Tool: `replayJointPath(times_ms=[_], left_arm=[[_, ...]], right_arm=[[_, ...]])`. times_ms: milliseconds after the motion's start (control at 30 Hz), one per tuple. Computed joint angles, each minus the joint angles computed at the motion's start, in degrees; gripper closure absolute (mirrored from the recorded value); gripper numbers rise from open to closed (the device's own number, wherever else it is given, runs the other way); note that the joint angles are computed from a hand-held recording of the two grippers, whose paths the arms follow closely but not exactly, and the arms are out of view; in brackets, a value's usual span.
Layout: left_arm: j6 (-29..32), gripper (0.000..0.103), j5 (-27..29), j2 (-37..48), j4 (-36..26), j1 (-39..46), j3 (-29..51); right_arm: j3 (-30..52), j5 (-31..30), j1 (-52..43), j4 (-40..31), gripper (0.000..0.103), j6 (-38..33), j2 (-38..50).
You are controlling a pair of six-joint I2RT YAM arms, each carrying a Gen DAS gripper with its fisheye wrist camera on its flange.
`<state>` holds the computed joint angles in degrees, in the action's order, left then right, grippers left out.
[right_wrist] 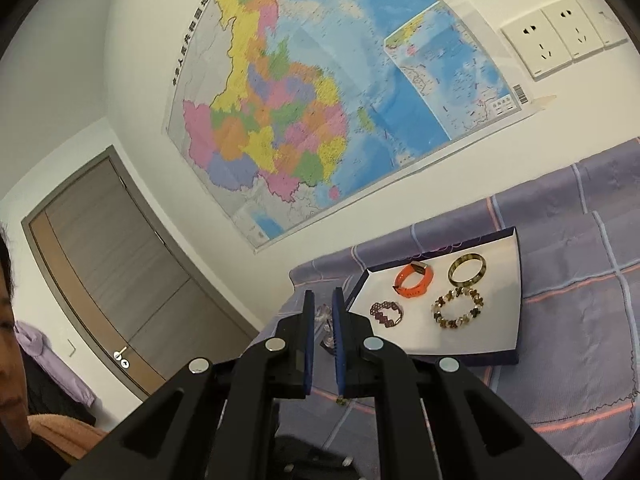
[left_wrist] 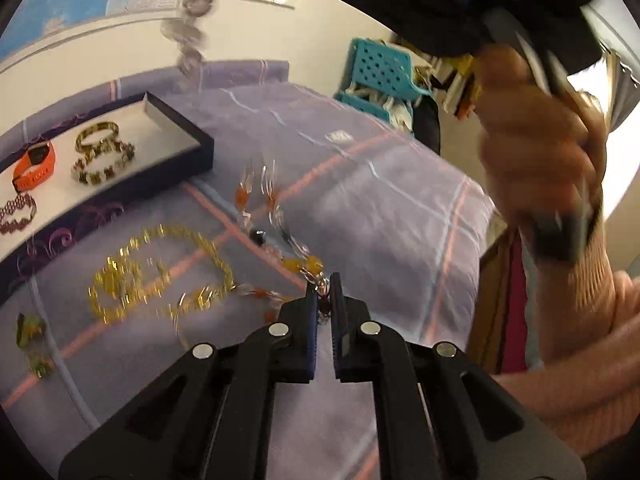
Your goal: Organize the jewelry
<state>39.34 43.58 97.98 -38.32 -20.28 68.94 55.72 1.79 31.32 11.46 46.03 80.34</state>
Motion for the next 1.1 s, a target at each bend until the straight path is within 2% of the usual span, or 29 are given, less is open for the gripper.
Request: replayJointPath(times_ms=[133,167,300,433,600,633,767,867,900,933,1000,1100], left_arm=[[-1.9,0.096,-2.3,-0.8,1.2,2.1,-0.9],[-2.9,0.093,-3.2,-0.3,2.0,2.4,-0.4],[-1.9,0.059,-2.0,-1.1,1.8,6.1,-0.2],[0.4,0.052,-0.5,-2.3,0.5,11.3,0.4],[-2.2,0.051,-1.2,-1.5,3.0,17.7,2.2],[-4.1,0.052,-2.7,-0.9,4.9,18.7,2.7],[-7.0,0.054,-8.9,3.1,6.4,19.6,7.1],[-7.1,0.057,-10.8,5.3,6.4,19.5,8.9],[-7.2,0.058,-11.8,5.7,6.9,19.2,9.2],[-7.4,0.058,-12.8,6.2,7.6,18.8,9.4],[-7.7,0.060,-14.0,7.6,7.7,18.2,11.0],[-8.3,0.061,-15.4,10.5,6.5,17.5,14.4]], right_arm=[[-0.1,-0.5,-0.6,-2.1,0.096,0.2,0.8],[-0.2,-0.3,-0.6,-2.6,0.096,0.2,1.0],[-1.0,-0.7,-0.9,-3.7,0.096,1.0,2.0],[-3.0,-1.2,-1.3,-2.5,0.096,2.1,2.3],[-3.2,-1.4,-1.0,-1.9,0.097,2.0,3.3],[-3.1,-1.4,-0.9,-1.7,0.097,1.8,3.5],[-2.2,-1.3,-0.4,-2.4,0.097,0.9,4.3],[-0.3,-1.4,-0.3,-6.2,0.096,0.0,5.8],[0.2,-2.1,-0.3,-7.3,0.093,-0.4,6.5],[1.0,-2.4,-0.1,-9.4,0.079,-0.9,7.5],[2.6,-0.1,0.8,-13.5,0.063,-1.6,9.1],[4.6,-0.6,1.7,-17.9,0.063,-2.5,12.2]])
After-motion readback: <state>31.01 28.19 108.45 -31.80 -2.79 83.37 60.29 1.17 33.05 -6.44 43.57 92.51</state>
